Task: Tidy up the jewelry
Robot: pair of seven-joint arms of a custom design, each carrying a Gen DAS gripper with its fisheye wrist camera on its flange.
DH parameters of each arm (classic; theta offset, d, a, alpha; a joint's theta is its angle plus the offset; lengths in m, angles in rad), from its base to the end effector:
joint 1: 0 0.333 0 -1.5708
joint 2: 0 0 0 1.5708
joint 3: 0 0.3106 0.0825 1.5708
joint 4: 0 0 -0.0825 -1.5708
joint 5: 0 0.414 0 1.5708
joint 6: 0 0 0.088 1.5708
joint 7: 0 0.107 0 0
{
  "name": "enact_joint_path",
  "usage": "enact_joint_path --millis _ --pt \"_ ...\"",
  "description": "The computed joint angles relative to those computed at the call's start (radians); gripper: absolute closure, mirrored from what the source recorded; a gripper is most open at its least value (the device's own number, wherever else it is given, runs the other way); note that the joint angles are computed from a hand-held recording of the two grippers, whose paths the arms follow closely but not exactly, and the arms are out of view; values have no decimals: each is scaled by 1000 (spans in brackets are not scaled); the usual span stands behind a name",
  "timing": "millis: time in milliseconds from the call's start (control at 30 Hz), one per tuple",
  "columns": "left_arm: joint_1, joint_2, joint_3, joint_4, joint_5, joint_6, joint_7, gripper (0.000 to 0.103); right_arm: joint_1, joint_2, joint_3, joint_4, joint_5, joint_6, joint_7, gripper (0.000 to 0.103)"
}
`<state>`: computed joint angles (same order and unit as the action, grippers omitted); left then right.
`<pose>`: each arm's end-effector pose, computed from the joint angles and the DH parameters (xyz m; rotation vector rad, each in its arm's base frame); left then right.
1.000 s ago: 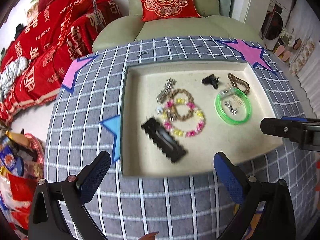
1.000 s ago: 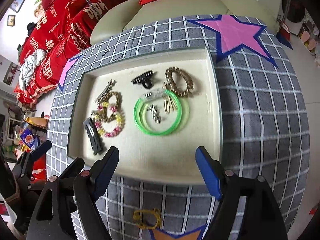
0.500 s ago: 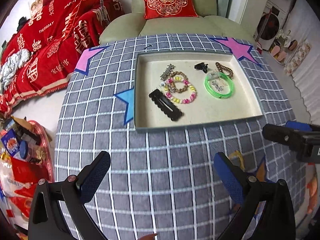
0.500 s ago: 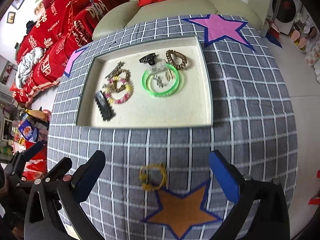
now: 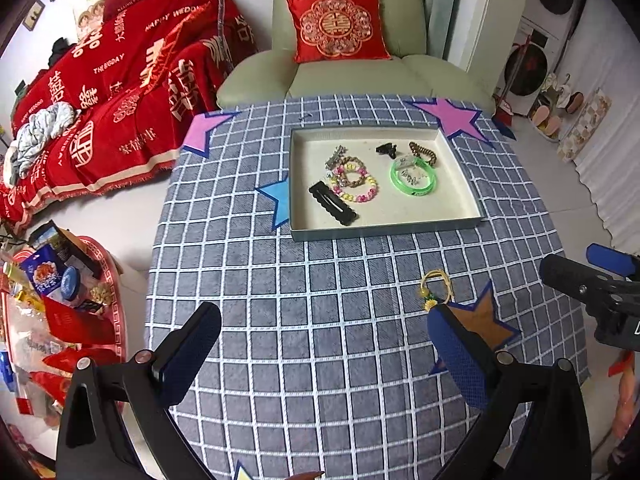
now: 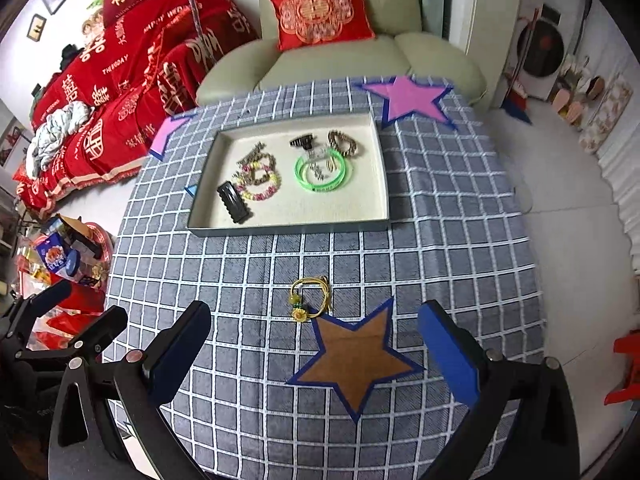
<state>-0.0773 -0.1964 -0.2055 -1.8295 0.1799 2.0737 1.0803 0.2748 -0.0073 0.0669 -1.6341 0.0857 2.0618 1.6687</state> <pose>0.5424 -0.1589 0.6497 -2.0792 1.7872 -0.4432 0.5855 0.2132 0.6436 -2.1241 1.7012 -0.2257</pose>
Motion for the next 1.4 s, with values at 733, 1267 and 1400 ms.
enact_joint_path --millis 733,1267,1400 --pt "28 -133 -37 -36 51 -5 -44 0 35 -180 30 -99 -202 85 131 0" --pt "27 -140 -48 -32 69 -9 -71 0 41 -204 25 -108 -209 93 128 0" --pt "26 -144 -49 -34 72 -10 -73 0 39 -204 23 -108 -206 97 125 0"
